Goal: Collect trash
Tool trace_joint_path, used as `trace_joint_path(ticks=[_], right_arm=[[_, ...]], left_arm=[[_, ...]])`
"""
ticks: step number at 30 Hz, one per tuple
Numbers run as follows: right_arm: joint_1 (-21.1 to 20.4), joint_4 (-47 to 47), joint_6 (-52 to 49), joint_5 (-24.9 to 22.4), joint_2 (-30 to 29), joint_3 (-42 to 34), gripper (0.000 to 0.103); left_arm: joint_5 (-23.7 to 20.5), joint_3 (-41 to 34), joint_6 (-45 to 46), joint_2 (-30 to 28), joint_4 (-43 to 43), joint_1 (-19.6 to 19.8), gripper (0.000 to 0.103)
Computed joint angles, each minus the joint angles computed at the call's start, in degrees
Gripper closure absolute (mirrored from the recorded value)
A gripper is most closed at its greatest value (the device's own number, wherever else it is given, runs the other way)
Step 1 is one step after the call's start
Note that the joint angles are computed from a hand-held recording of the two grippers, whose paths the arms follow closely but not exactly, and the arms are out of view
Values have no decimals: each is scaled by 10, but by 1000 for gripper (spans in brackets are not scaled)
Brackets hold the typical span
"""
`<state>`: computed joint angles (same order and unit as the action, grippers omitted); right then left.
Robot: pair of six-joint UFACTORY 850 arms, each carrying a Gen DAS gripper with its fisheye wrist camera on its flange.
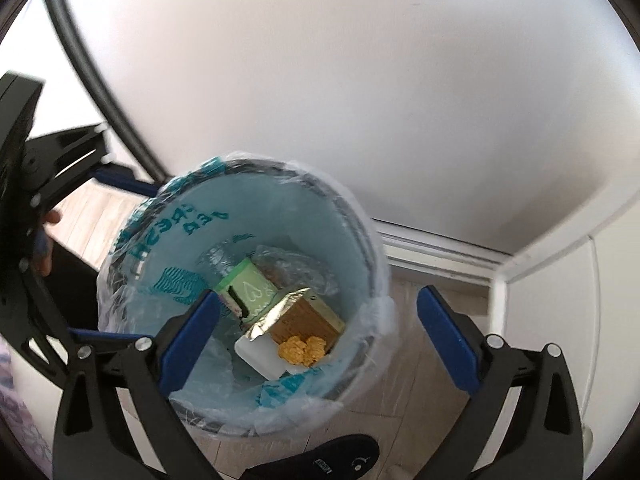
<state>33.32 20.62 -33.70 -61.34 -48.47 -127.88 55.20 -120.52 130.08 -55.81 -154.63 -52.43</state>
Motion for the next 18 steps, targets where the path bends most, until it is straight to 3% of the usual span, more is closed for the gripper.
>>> trace_joint_path(ticks=[2,6,9,14,18], right_arm=[[-4,-1,30,4,5,4,7],[-8,-4,43,16,17,17,7],[-7,-14,48,27,27,30,7],[-7,-22,57,28,24,27,7],[-4,-39,67,21,16,19,7]], left_arm=[[51,-39,-18,-21,9,-6,6],[41,-33,-62,-15,30,-10,6],[67,-49,-103,-22,56,-13,6],[24,-22,-137,-1,40,-3,6],[31,-31,-147,-7,29,-1,6]])
